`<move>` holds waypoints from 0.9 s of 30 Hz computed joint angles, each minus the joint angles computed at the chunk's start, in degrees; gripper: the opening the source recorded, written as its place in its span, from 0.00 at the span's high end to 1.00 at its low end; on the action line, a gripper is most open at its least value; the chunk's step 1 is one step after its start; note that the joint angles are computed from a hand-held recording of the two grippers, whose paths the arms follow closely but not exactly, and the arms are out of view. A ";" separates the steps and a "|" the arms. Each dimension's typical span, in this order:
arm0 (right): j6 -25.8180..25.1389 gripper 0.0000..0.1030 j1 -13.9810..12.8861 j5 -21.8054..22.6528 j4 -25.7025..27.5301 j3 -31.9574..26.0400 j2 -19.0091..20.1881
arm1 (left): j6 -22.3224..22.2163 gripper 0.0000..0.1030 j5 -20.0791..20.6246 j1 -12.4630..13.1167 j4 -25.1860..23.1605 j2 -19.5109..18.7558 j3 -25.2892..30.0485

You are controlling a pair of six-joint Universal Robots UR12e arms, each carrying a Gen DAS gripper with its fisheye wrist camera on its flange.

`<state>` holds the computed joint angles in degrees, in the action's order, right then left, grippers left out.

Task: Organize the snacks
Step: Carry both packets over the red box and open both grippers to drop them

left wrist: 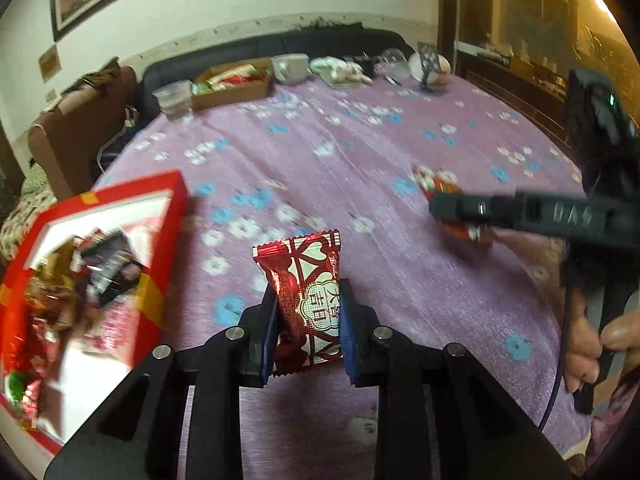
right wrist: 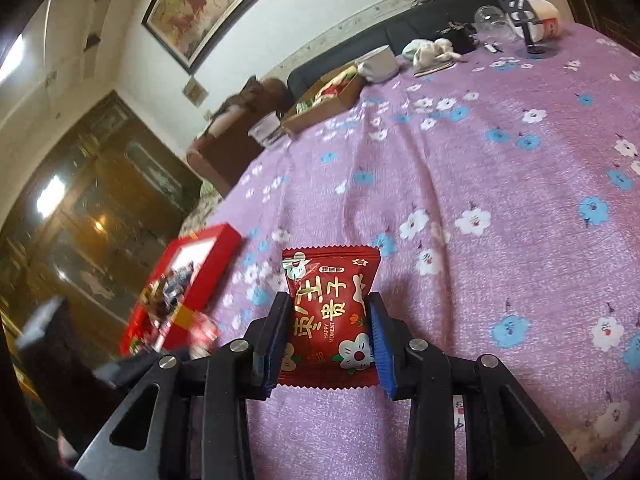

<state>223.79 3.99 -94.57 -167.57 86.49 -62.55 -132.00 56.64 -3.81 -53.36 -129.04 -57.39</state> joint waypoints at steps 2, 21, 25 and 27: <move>-0.46 0.63 0.11 0.05 0.06 -0.28 0.14 | -1.27 0.77 -0.36 0.20 2.24 0.06 -0.22; -1.12 0.62 0.35 -0.81 -1.06 0.53 -0.28 | -4.70 0.77 -3.83 1.43 7.93 0.97 -1.03; -1.15 0.62 0.46 -1.29 -1.06 0.56 -0.36 | -4.82 0.77 -4.36 1.67 7.81 1.10 -1.07; -1.90 0.62 0.71 -2.04 -0.90 0.26 -0.30 | -5.24 0.77 -4.58 1.85 8.06 1.12 -1.05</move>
